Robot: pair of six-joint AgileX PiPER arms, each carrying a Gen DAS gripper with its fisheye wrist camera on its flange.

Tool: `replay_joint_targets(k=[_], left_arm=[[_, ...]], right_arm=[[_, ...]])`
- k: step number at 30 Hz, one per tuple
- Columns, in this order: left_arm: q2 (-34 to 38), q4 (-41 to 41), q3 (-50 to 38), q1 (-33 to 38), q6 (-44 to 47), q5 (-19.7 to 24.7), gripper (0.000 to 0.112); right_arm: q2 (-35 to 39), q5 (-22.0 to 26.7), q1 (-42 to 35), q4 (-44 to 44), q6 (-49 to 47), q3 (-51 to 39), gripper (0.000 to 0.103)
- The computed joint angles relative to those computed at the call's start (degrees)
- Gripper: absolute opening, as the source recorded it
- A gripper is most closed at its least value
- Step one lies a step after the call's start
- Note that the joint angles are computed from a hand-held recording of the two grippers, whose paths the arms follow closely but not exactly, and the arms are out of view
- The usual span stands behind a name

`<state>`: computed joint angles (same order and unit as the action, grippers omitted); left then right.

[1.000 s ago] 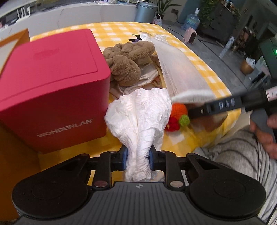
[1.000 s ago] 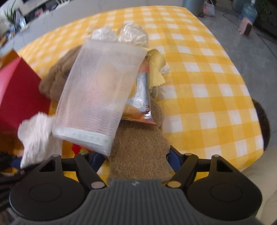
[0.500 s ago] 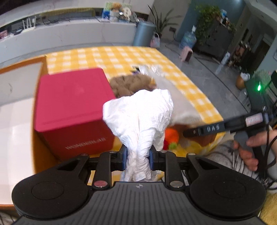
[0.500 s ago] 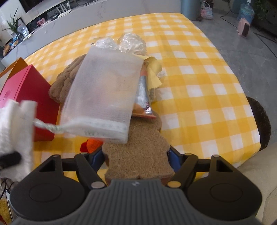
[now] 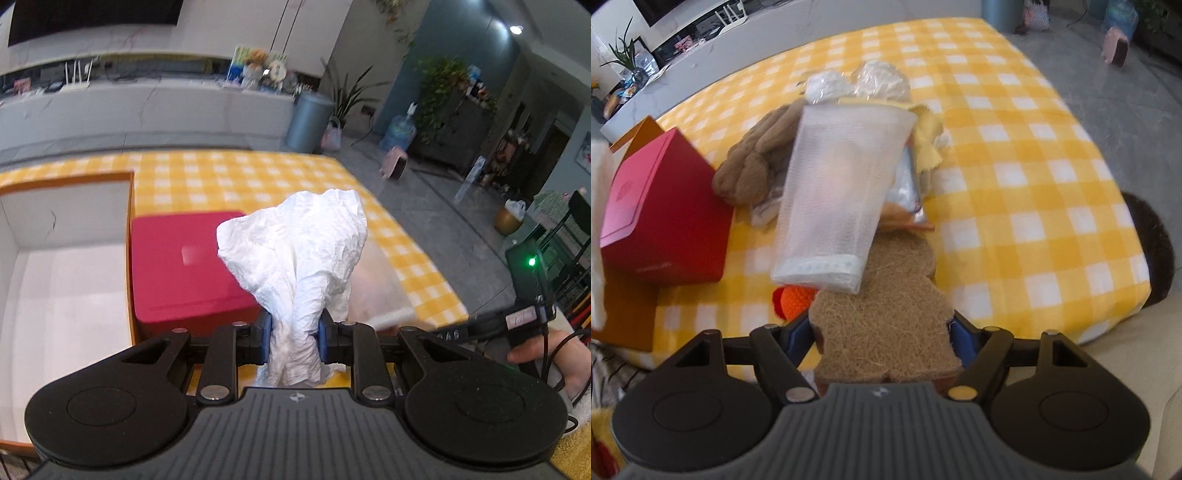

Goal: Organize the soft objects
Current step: 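Carry the white cloth and bear pad over the open white box with both grippers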

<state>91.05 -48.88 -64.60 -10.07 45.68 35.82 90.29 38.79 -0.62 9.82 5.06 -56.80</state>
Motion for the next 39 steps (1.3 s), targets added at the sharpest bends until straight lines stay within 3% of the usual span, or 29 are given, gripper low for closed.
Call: replay_joint_targets(k=[7,13,17,19,23,27,31,36,39], left_arm=[[-1.0,-3.0,0.8,1.8,2.4,-0.3,0.026],[-0.6,-4.0,1.0,2.1,2.7,-1.2,0.026],[-0.7,-3.6,1.4,1.6,1.8,-1.8,0.026],[-0.7,-4.0,1.6,1.8,2.2,-1.7,0.026],[-0.3,-4.3,1.4,2.0,2.1,-1.8,0.026],[-0.4,-4.7,1.8,2.5,2.1,-2.0,0.026],[-0.5,-5.3,2.0,2.9,2.2,-1.9,0.026],[-0.8,-5.2,2.4,3.1,1.7,-1.8,0.026],[-0.8,-5.0,2.3,3.1,1.5,-1.8,0.026]], right_arm=[[-2.8,1.8,0.1,0.5,-1.7,0.7,0.072],[1.7,1.0,1.5,-4.3,1.0,-4.9,0.072],[7.5,4.0,6.4,-20.9,10.8,-10.7,0.072],[10.2,7.7,7.0,-23.1,8.8,-14.3,0.072],[11.7,15.8,5.7,-20.7,-0.6,-19.7,0.071],[12.7,25.0,1.8,-11.2,-11.3,-25.2,0.071],[12.5,29.3,-1.9,-2.8,-14.8,-27.8,0.071],[10.0,29.4,-9.2,17.6,-20.7,-25.5,0.071],[7.7,25.5,-5.7,13.8,-19.3,-24.2,0.071]])
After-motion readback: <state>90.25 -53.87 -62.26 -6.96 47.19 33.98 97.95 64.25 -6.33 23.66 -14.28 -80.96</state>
